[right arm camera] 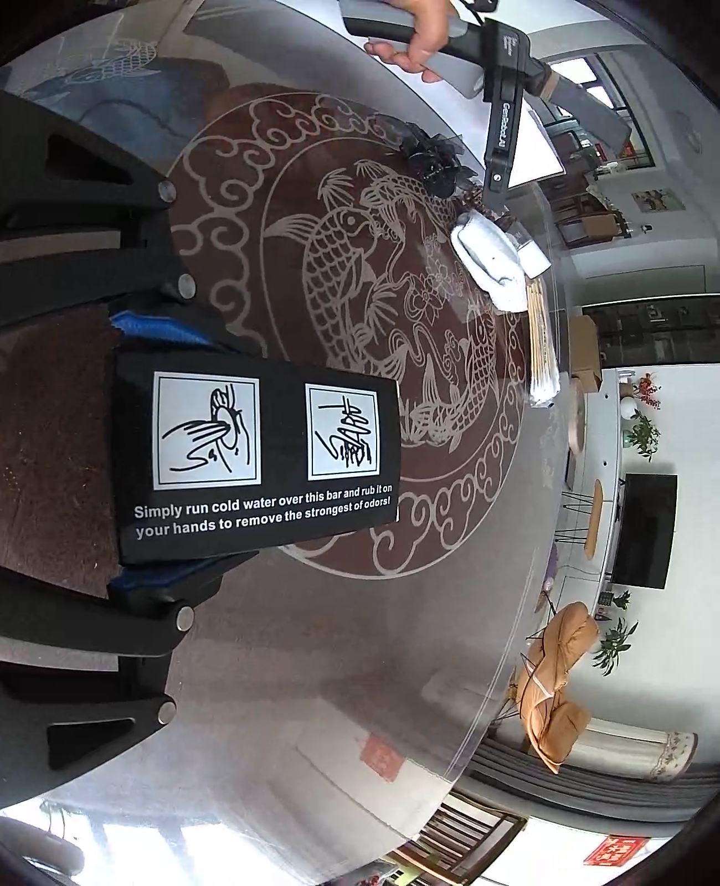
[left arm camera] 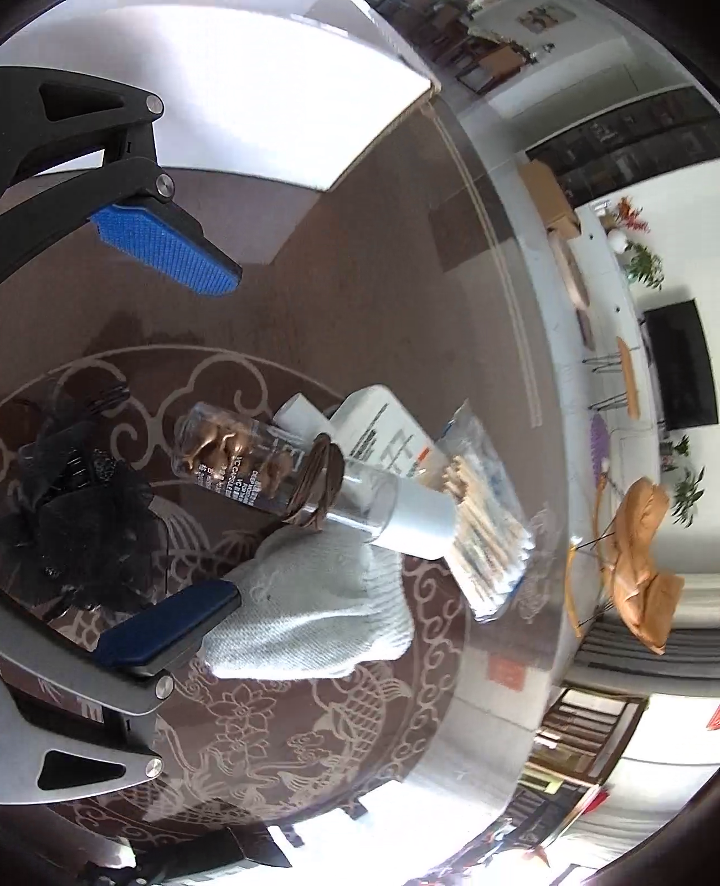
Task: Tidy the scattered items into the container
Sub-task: 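Grasp the black printed box with the right tool while the left tool grasps the capsule jar, then carry the capsule jar and black box into the container and open both tools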
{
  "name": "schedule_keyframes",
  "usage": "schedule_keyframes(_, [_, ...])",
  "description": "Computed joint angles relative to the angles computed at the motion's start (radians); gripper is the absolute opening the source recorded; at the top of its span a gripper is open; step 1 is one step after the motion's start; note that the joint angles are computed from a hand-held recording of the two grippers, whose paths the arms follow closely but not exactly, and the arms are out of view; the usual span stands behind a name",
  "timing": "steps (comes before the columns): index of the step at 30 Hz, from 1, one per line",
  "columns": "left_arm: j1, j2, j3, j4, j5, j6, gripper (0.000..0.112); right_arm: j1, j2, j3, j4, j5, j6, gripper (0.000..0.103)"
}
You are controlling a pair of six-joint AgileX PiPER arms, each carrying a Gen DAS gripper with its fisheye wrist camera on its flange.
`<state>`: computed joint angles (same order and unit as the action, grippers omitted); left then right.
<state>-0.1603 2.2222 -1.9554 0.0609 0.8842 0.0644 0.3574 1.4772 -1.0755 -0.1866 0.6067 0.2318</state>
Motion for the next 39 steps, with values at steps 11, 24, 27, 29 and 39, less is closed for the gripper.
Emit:
schedule_keyframes(11, [0.049,0.097,-0.176,-0.212,0.088,0.114,0.034,0.003,0.001,-0.008,0.002,0.008,0.002,0.061])
schedule_keyframes(24, [-0.002,-0.473,0.49,-0.385,-0.114,0.237,0.028,-0.052,-0.077,0.07,0.184,-0.025,-0.113,0.06])
schedule_keyframes(27, [-0.081,-0.633,0.74,-0.362,-0.162,0.166,0.028,-0.014,-0.179,0.165,0.182,-0.024,-0.069,0.06])
schedule_keyframes(29, [-0.146,-0.68,0.88,-0.342,-0.233,0.078,0.028,0.035,-0.232,0.205,0.12,-0.01,0.025,0.06])
schedule_keyframes(39, [-0.372,-0.674,1.038,0.183,-0.405,-0.551,0.092,0.2,-0.271,0.231,-0.153,0.09,0.307,0.062])
